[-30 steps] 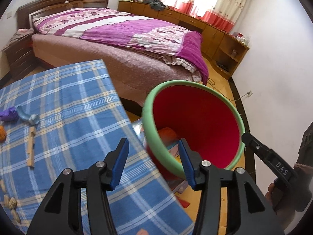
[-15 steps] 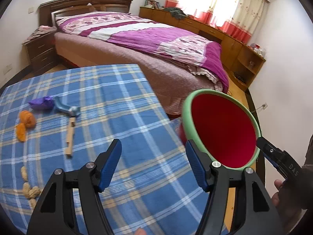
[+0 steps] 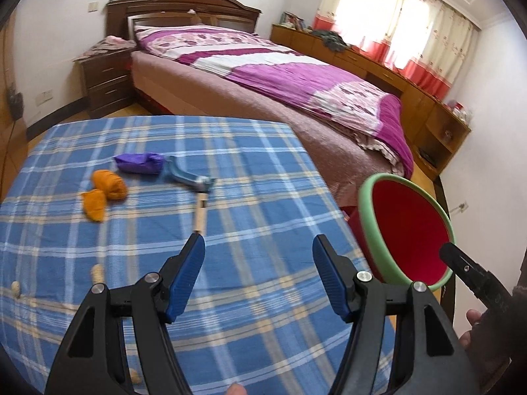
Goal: Collect trash
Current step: 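Move both tools back from the bucket toward the table, then grasp the orange knotted bag with the left gripper while the right grasps the wooden stick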
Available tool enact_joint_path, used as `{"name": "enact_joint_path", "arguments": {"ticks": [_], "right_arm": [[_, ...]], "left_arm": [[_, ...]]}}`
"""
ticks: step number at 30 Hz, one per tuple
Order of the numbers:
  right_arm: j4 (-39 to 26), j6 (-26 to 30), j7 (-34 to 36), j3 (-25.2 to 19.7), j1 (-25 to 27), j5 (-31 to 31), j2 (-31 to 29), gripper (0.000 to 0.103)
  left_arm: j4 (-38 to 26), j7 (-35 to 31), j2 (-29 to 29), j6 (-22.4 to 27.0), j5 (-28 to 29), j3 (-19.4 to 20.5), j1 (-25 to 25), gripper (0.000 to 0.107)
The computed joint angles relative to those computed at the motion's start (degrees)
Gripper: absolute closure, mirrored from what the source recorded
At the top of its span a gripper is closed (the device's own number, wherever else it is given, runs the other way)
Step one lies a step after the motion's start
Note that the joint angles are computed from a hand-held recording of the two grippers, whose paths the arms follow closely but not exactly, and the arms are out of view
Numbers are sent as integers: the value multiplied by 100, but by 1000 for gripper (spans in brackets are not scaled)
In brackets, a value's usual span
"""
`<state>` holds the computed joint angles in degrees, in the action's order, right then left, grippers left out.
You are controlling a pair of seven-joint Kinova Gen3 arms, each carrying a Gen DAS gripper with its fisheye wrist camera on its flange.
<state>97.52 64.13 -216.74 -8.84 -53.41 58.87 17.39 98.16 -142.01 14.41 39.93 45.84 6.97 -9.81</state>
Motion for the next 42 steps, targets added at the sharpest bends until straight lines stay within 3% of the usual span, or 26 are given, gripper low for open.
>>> {"name": "enact_joint_path", "arguments": {"ticks": [19, 35, 38, 42], "right_arm": [[-1469, -913, 1655, 575, 100, -523, 904, 0], [-2451, -1389, 3050, 1117, 204, -1468, 1583, 0], [-2582, -1410, 3256, 1191, 253, -1673, 1673, 0], [-2626, -1612, 3455, 1264, 366, -1915, 1752, 0]], "left_arm": [[-422, 327, 381, -281, -436, -111, -479, 40], [-1521, 1302, 1196, -180, -1642, -23, -414, 39], [-1678, 1480, 1335, -175, -1849, -2, -359, 31], [-1862, 1651, 1501, -178, -2053, 43, -305, 30]]}}
